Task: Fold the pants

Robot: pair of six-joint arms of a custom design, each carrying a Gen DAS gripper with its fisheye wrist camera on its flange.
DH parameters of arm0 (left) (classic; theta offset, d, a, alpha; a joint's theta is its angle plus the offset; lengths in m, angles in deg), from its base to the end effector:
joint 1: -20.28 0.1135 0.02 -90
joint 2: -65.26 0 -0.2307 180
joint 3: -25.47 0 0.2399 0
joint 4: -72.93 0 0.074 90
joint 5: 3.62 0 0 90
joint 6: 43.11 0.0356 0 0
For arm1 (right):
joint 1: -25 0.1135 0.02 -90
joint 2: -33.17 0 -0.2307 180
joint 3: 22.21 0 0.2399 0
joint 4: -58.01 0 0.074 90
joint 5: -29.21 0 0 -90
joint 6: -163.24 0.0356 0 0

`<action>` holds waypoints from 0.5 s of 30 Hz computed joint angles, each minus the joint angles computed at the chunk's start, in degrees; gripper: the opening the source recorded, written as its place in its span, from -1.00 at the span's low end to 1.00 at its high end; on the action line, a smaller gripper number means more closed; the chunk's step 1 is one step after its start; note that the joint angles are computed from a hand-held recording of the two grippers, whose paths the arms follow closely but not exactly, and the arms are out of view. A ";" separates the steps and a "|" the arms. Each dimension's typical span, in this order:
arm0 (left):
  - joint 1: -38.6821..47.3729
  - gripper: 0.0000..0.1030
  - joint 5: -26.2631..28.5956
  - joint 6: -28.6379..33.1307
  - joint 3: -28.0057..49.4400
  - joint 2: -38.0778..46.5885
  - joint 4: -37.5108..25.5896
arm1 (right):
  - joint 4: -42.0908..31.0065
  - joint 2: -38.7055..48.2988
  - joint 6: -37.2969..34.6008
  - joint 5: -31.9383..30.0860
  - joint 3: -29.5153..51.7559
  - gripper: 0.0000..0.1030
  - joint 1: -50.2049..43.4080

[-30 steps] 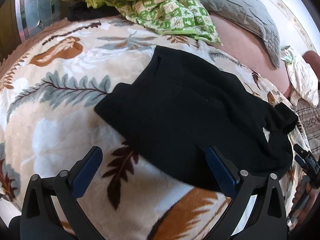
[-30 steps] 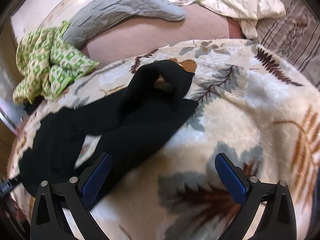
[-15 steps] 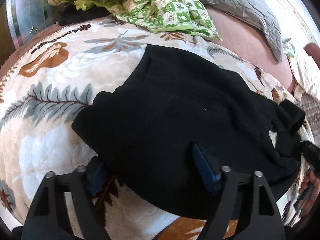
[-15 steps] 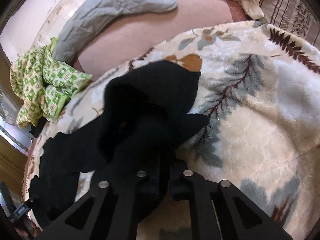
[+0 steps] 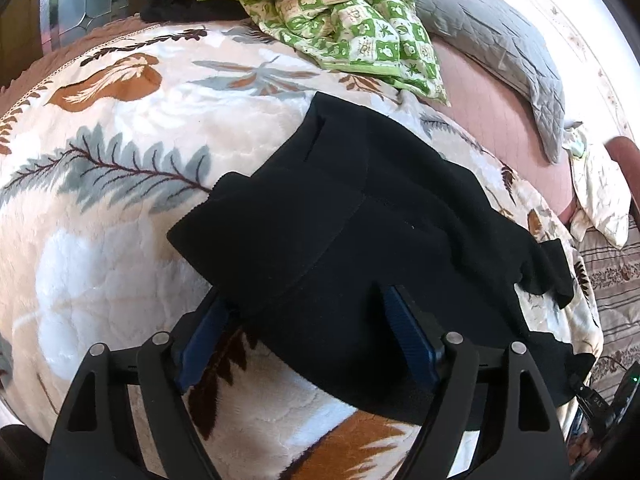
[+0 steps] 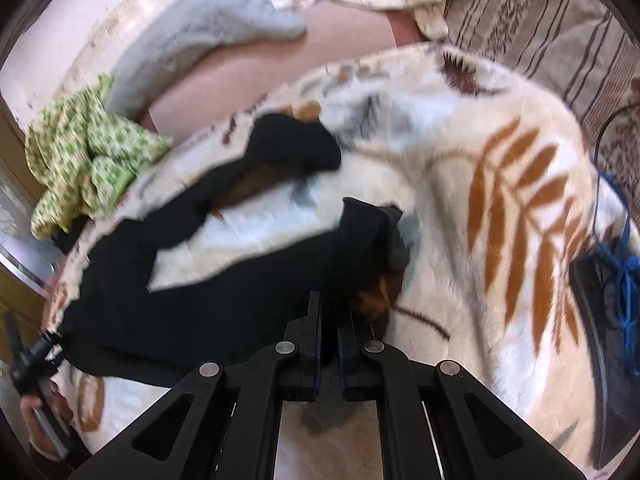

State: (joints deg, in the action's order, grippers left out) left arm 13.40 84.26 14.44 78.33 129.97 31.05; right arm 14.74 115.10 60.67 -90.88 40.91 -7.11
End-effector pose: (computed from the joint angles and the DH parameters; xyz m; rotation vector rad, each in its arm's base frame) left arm 0.2196 -0.0252 0.1845 -0.5733 2.4575 -0.2342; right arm 0.2329 -0.1251 0.1720 0.2569 2.4661 0.3813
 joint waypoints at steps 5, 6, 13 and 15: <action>-0.94 -0.56 1.17 1.55 1.49 1.36 -1.64 | -0.02 -1.58 -2.10 -0.62 -0.66 -0.92 -1.06; -0.57 -0.63 2.55 1.21 1.31 0.83 -1.79 | -0.30 -2.48 -2.76 -0.13 -0.96 -0.92 -0.96; -2.99 -0.68 0.17 1.78 1.10 -6.37 -7.47 | -3.17 -6.66 -6.38 1.28 -1.38 -0.92 -0.50; -2.75 -0.68 0.69 1.70 0.44 -8.41 -8.89 | -3.91 -7.68 -7.42 1.23 -1.59 -0.92 -0.89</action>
State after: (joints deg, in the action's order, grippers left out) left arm 10.64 84.95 16.14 78.76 121.57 22.16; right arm 10.83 107.42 53.25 -89.66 39.32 -8.00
